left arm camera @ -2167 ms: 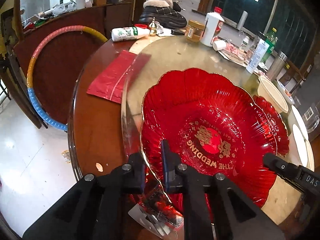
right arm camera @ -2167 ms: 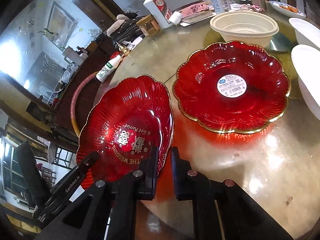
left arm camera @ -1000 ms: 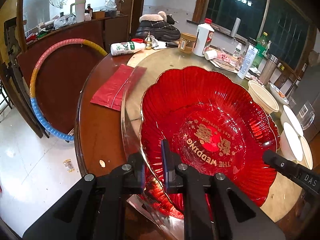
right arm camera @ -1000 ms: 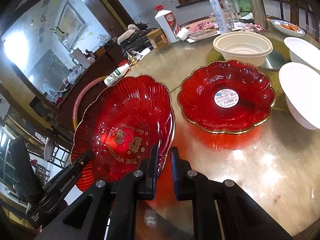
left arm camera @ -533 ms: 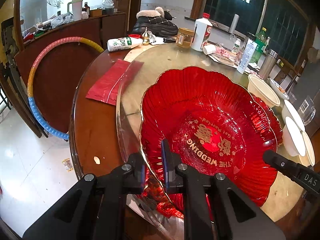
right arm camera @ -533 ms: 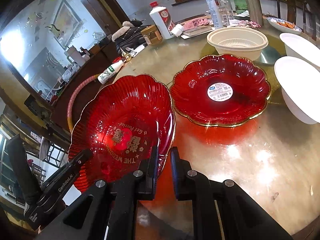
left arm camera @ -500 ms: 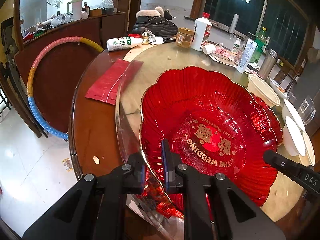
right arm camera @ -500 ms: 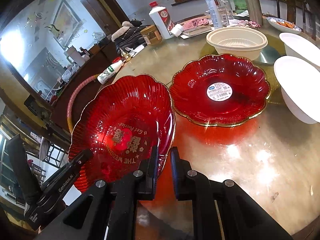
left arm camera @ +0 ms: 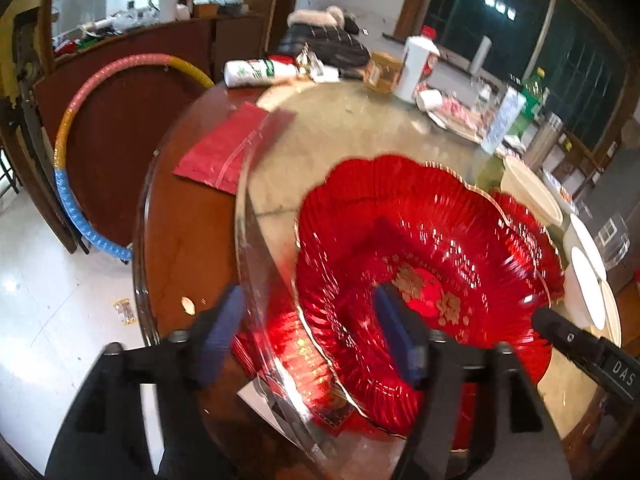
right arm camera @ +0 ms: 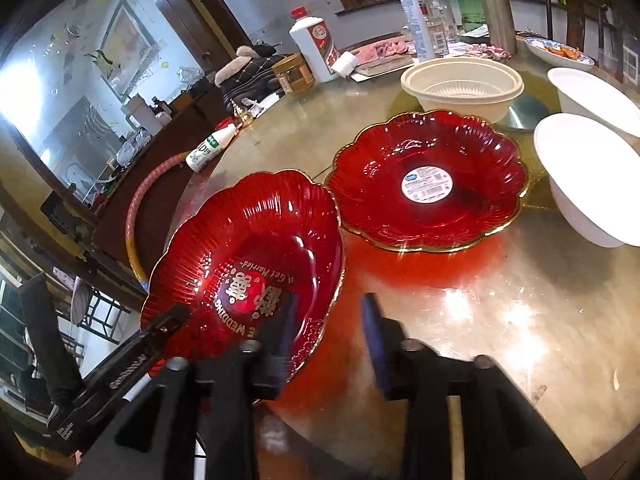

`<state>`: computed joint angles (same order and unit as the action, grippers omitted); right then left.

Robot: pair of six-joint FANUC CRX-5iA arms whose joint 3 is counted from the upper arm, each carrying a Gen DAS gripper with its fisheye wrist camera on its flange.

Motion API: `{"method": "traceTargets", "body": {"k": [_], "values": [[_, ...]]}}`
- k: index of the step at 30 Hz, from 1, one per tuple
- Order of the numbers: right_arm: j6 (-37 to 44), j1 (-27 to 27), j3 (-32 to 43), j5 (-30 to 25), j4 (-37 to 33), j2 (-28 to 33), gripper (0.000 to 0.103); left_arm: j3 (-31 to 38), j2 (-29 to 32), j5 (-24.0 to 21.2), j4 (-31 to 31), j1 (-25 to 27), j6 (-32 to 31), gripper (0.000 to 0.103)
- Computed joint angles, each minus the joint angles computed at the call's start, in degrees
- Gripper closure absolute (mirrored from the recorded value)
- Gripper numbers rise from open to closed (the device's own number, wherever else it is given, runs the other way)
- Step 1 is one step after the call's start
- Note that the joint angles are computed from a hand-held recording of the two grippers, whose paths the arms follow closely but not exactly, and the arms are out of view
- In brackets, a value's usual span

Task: Organize plates and bowls
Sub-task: 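Lift the large red plate with both tools and lower it near the table edge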

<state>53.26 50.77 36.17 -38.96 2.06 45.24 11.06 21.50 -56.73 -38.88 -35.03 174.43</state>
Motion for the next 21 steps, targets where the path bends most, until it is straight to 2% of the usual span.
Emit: {"method": "traceTargets", "body": {"k": [3,8,14,21], "values": [[-0.5,-0.2,-1.2,0.8,-0.3,-0.8,0.063,-0.3,-0.6,-0.2,-1.1,-0.4,1.5,0.029],[-1.9,-0.4,-4.4,3.1,0.3,-2.4,0.054,-0.2,-0.6,-1.0,-0.6,-0.4,0.6,0.029],[-1.8,-1.3,-6.6,5.2,-2.8,-4.1,0.053,2.1,0.3,-7.3,-5.8,-3.2,2.8,0.029],[-3.3,-2.7,-8.1,6.6,-5.6,-5.3,0.053,2.8,-0.6,-10.1,-8.2,-4.2,3.0,0.029]]}}
